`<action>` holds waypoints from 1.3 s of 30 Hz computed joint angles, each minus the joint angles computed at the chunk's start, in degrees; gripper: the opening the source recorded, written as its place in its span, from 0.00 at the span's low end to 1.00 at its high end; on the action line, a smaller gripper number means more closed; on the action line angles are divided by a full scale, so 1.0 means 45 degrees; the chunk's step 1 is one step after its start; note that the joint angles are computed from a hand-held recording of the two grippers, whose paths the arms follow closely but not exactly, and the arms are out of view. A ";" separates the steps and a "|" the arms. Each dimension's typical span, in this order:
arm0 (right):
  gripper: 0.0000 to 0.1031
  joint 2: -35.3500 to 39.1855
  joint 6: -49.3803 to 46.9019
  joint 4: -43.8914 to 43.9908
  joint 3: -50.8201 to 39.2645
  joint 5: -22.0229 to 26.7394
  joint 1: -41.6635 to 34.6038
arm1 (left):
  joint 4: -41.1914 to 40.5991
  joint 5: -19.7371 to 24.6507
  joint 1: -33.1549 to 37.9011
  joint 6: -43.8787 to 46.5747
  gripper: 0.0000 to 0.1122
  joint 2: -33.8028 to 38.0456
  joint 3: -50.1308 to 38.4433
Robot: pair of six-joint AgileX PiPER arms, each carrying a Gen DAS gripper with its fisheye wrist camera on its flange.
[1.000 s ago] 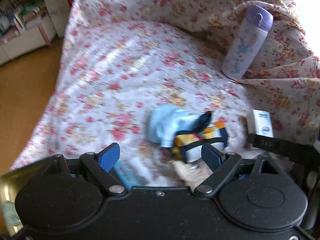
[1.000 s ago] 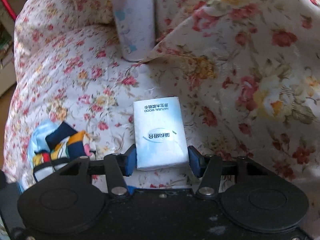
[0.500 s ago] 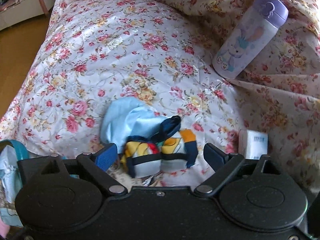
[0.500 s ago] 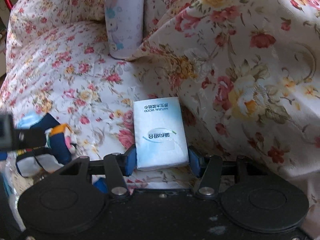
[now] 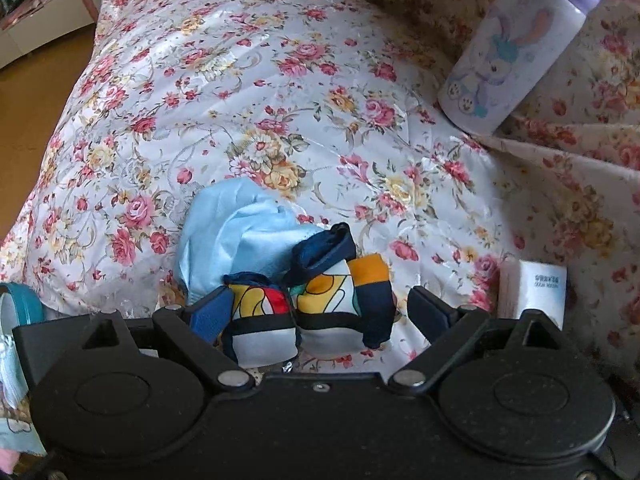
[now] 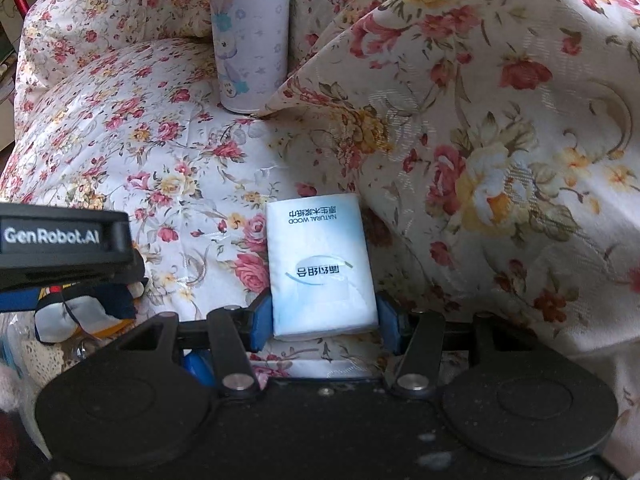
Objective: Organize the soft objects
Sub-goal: 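Grasp patterned cloth with left tool while right tool grasps white tissue pack, then carry cloth into tin tray with left tool while right tool places tissue pack there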
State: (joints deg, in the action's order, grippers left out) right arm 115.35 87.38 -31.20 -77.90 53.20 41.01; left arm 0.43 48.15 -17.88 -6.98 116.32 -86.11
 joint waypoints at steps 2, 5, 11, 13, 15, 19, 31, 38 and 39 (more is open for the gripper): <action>0.51 0.0049 -0.0037 -0.0026 -0.0058 0.0021 0.0013 | -0.0180 0.0121 0.0079 0.0252 0.74 0.0096 -0.0105; 0.51 0.0106 -0.0089 -0.0095 -0.0109 0.0016 0.0037 | -0.0284 -0.0050 0.0177 0.0551 0.61 0.0038 0.0019; 0.51 -0.0022 -0.0030 -0.0385 0.0156 -0.0534 0.0017 | -0.1142 -0.0062 0.0659 0.1569 0.55 -0.0555 0.0220; 0.51 -0.0114 0.0135 -0.0532 0.0304 -0.0743 0.0001 | -0.1283 -0.0154 0.0861 0.1845 0.55 -0.1010 0.0425; 0.51 -0.0166 0.0227 -0.0642 0.0384 -0.0906 -0.0019 | -0.1416 -0.0326 0.1133 0.2177 0.55 -0.1599 0.0724; 0.51 -0.0396 0.0381 -0.0866 0.0742 -0.1832 -0.0062 | -0.1861 -0.0483 0.1891 0.2961 0.55 -0.2836 0.1385; 0.51 -0.0943 0.2153 -0.2643 0.1690 -0.4092 0.0030 | -0.2804 -0.0916 0.6436 0.6136 0.55 -0.6170 0.4239; 0.51 -0.1200 0.3466 -0.3894 0.1976 -0.3773 0.0490 | -0.3458 -0.0934 0.9904 0.8580 0.55 -0.6519 0.4683; 0.51 -0.1220 0.3618 -0.4116 0.1993 -0.3700 0.0589 | -0.3663 -0.0831 1.0467 0.8907 0.55 -0.6402 0.4590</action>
